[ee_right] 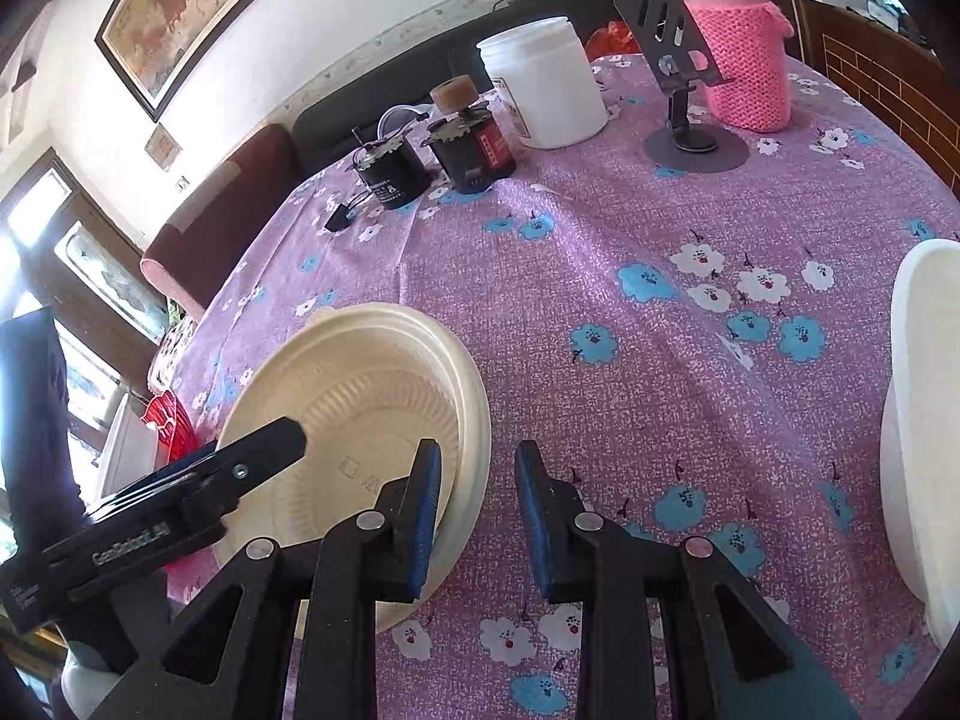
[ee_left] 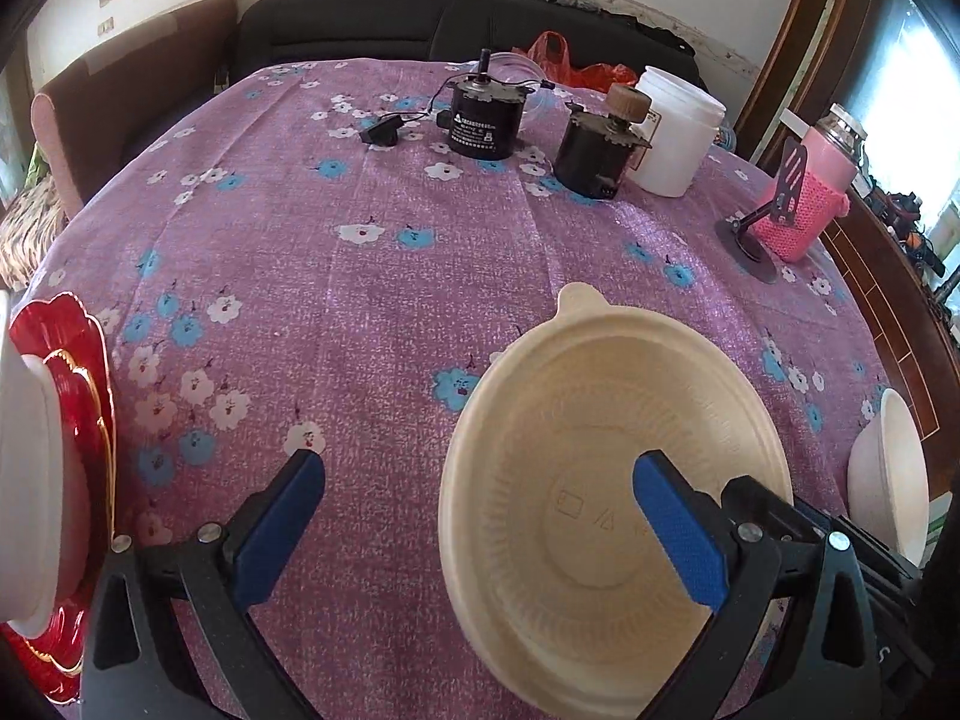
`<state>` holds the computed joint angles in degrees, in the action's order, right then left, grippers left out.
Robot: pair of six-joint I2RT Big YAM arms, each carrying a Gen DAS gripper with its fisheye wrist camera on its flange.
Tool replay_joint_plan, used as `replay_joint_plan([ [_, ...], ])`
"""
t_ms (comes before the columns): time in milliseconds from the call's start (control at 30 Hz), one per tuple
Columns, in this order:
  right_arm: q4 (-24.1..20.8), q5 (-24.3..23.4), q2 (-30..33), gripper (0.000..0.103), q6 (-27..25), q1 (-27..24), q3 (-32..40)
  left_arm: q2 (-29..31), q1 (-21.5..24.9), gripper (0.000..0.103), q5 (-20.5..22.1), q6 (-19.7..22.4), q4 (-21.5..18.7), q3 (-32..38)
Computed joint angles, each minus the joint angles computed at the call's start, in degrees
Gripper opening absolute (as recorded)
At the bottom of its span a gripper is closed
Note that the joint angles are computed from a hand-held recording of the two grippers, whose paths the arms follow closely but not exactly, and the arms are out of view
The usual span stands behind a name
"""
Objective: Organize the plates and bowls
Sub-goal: 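Carry the beige bowl and lower it into the white bowls on the stack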
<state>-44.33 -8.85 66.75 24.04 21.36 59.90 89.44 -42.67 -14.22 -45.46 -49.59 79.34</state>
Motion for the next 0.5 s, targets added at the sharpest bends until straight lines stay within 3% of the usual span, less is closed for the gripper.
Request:
replay_joint_plan([
  [233,0.19,-0.03,0.42,0.027,-0.53,0.31,-0.04,1.34,-0.63,0.069,0.57,1.86,0.07,1.18],
  [400,-0.05,0.4,0.7,0.027,-0.82,0.83,0.14,1.84,-1.04,0.033,0.37,3.25,-0.83,1.83],
  [500,-0.45,0.96,0.93,0.028,-1.41,1.38,0.45,1.67,-1.12,0.022,0.61,3.41,-1.02,1.65],
])
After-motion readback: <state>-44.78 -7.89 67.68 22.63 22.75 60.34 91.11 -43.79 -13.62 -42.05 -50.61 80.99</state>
